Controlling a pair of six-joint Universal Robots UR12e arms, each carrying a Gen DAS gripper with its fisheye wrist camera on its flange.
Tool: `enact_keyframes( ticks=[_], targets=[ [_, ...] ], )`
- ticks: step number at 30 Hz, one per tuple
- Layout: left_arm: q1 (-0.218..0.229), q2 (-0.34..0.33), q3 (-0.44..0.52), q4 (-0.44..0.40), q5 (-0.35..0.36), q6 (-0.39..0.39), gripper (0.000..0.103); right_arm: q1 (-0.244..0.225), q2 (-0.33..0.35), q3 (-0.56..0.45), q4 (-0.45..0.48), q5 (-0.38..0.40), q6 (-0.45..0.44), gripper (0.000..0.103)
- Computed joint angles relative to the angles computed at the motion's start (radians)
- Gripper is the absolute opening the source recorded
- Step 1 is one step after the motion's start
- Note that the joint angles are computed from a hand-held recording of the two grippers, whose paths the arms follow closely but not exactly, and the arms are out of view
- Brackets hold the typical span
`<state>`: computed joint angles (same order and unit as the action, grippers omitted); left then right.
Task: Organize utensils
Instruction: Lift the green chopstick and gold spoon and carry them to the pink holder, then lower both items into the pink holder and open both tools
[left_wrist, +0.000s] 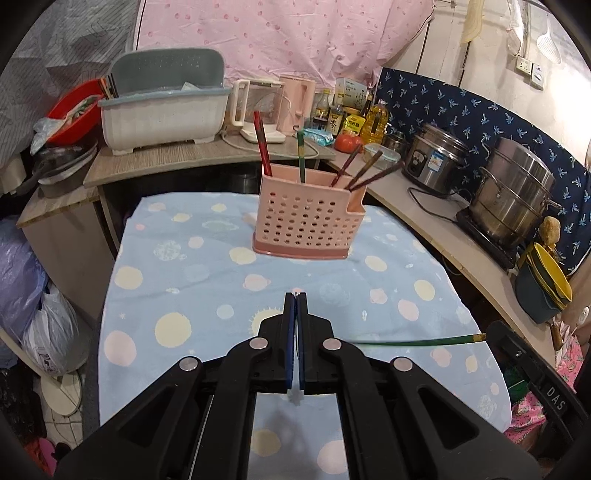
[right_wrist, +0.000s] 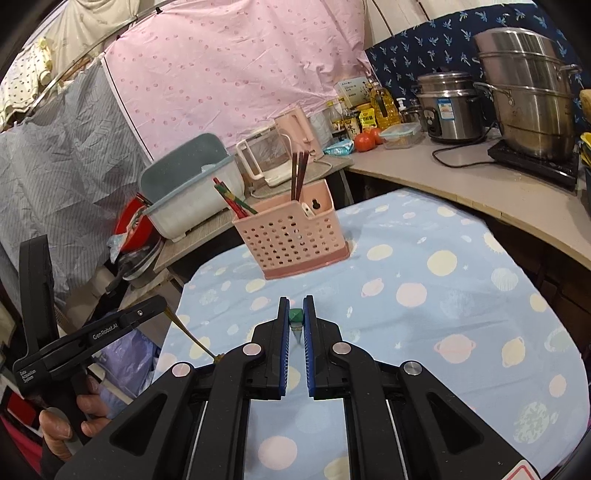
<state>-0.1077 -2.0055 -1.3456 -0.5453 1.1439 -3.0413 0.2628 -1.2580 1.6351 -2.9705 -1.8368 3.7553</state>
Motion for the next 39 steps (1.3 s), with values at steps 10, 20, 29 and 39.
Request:
enact_keyframes(
  ticks=[10, 20, 29, 39],
  targets=[
    [-0.008, -0.042, 0.11, 0.038, 0.02, -0.012, 0.001, -0.03, 0.026, -0.086, -0.029, -0.004, -0.054, 0.007],
    [-0.02, -0.156, 0.335, 0.049, 0.074, -0.049, 0.001, -0.073, 0.109, -0.268, -0.047, 0.014, -0.108, 0.007],
    [-0.031, -0.306, 0.614, -0.016, 0.089, -0.078, 0.001, -0.1, 0.228, -0.501, -0.046, -0.024, -0.145, 0.007],
    [-0.045, -0.422, 0.798, -0.133, 0.102, -0.064, 0.001, -0.119, 0.331, -0.655, 0.021, -0.038, -0.148, 0.007]
  ],
)
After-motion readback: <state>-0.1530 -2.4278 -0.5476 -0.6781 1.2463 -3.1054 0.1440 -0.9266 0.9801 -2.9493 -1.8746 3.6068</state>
